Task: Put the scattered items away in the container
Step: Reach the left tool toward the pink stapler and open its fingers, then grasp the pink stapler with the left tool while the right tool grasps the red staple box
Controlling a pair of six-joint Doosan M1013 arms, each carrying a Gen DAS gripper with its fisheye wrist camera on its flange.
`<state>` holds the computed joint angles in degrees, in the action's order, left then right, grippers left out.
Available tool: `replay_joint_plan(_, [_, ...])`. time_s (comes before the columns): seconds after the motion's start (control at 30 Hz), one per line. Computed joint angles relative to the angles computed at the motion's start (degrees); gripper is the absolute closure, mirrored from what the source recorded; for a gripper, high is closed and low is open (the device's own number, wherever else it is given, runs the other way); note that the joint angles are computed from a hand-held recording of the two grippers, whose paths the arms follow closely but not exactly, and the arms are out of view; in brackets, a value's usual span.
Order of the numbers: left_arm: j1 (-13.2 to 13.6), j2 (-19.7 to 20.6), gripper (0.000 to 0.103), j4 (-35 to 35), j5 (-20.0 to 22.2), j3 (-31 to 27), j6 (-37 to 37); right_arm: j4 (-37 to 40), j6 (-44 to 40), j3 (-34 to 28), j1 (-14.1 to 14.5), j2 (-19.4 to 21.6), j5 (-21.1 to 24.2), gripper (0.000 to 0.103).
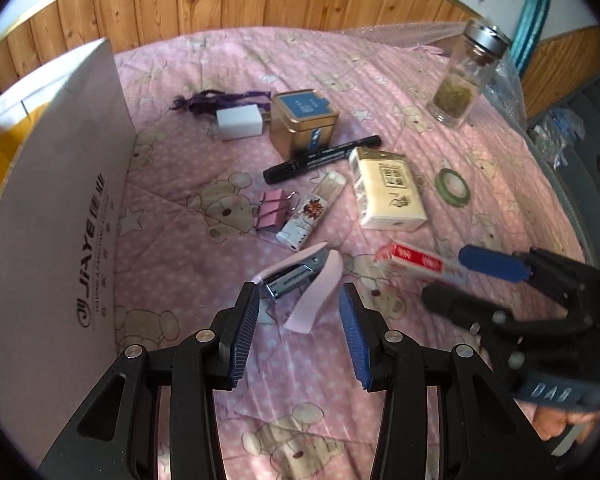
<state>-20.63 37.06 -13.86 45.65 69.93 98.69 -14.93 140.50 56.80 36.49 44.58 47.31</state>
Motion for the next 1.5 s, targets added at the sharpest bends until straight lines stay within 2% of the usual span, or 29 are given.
replay_joint_plan(0.13, [0.2,1.4,0.059,-0.7,1.0,-1.2,-0.2,-0.8,-2.8,-3.2,0.0,2.4,3.1,0.043])
replay_joint_plan(0.17, [0.3,1.7,0.055,-1.0,1.5,-1.4,-0.2,-0.2,-3.6,-3.6,-0.1,2.8,3.3,0.046])
replay_joint_plan(0.2, [0.6,1.9,0.054,-2.5,1.6,-1.4,0.3,1.7,-4.4,-3.3,-0.4,2.7,2.5,0.059])
replay_joint_plan(0.27, [0.9,2.1,0.054,-4.3,2.0,-1.6,0.8,5.2,-3.9,-1.8,-1.1,2.0,-0.2,0.064])
replay_joint_plan(0.33, [1.8,3.0,0.057,-10.3,5.8,-2.7,3.4,8.3,-2.8,0.2,-1.9,0.9,-3.6,0.077])
replay_joint_plan(0.4, [2.9,4.5,0.057,-19.8,14.1,-4.5,6.8,12.3,-1.4,2.7,-3.0,-0.3,-7.1,0.078])
replay_joint_plan(0.43, [3.0,4.6,0.056,-21.6,15.9,-4.5,8.3,13.8,-0.5,3.8,-3.4,-0.9,-8.5,0.079])
replay_joint_plan(0.47, [2.5,3.9,0.055,-20.9,15.2,-3.8,9.8,14.4,0.5,4.8,-3.7,-1.3,-9.4,0.079])
replay_joint_plan(0.6, [0.0,0.1,0.054,-9.8,2.1,0.7,13.0,11.6,3.6,5.9,-3.7,-2.1,-9.3,0.079])
replay_joint_plan(0.67, [-0.8,-0.5,0.051,-6.9,-2.2,2.1,14.0,11.8,3.6,5.9,-3.8,-2.1,-9.3,0.078])
replay_joint_plan(0.73, [-1.7,-0.3,0.048,-2.8,-5.9,2.7,14.8,10.8,4.2,5.7,-3.7,-2.0,-8.9,0.074])
replay_joint_plan(0.77, [-2.4,-0.6,0.046,0.6,-9.6,3.9,14.1,10.0,4.8,5.6,-3.7,-1.9,-8.7,0.073])
replay_joint_plan(0.8, [-2.8,-0.3,0.046,3.4,-11.0,4.1,12.5,9.4,5.1,5.1,-3.7,-1.7,-8.1,0.068])
replay_joint_plan(0.83, [-2.6,0.4,0.046,4.5,-10.6,3.3,9.4,9.0,5.4,5.0,-3.8,-1.7,-7.7,0.062])
replay_joint_plan(0.9, [-0.2,2.8,0.048,-1.9,-3.8,-0.4,4.4,8.0,6.7,5.1,-3.9,-1.7,-7.5,0.056])
replay_joint_plan(0.93, [1.3,3.3,0.050,-7.5,-3.1,-0.8,3.1,8.2,6.9,5.5,-4.0,-1.8,-8.0,0.056])
replay_joint_plan(0.97, [2.0,3.4,0.049,-10.1,-2.7,-0.9,3.5,8.8,7.0,6.2,-4.1,-2.1,-8.7,0.056])
replay_joint_plan(1.0, [2.6,3.6,0.049,-11.1,-1.5,-1.5,3.0,9.7,7.0,6.7,-4.3,-2.4,-9.2,0.056])
replay_joint_plan(1.07, [3.1,3.2,0.047,-14.3,-2.2,-0.8,5.2,10.0,6.9,6.9,-4.3,-2.5,-9.3,0.053])
replay_joint_plan(1.13, [2.8,3.2,0.047,-14.1,-2.7,-0.5,7.8,10.3,6.1,6.3,-4.3,-2.1,-8.5,0.048])
replay_joint_plan(1.3, [0.7,3.1,0.047,-7.7,-6.0,0.0,9.8,12.5,0.8,4.2,-3.9,-1.1,-7.1,0.044])
replay_joint_plan(1.33, [0.5,3.3,0.047,-7.3,-5.9,-0.2,10.5,12.6,-0.4,3.7,-3.8,-0.8,-6.6,0.043])
replay_joint_plan(1.4, [0.6,3.7,0.047,-7.6,-1.8,-1.6,9.4,12.0,-2.6,2.1,-3.5,0.0,-4.5,0.043])
replay_joint_plan(1.47, [0.9,3.3,0.049,-9.8,0.2,-1.6,8.7,9.7,-3.5,0.2,-2.9,1.0,-1.1,0.049])
replay_joint_plan(1.5, [1.3,3.2,0.049,-12.3,1.9,-1.6,9.5,8.9,-3.7,-0.4,-2.8,1.4,0.1,0.068])
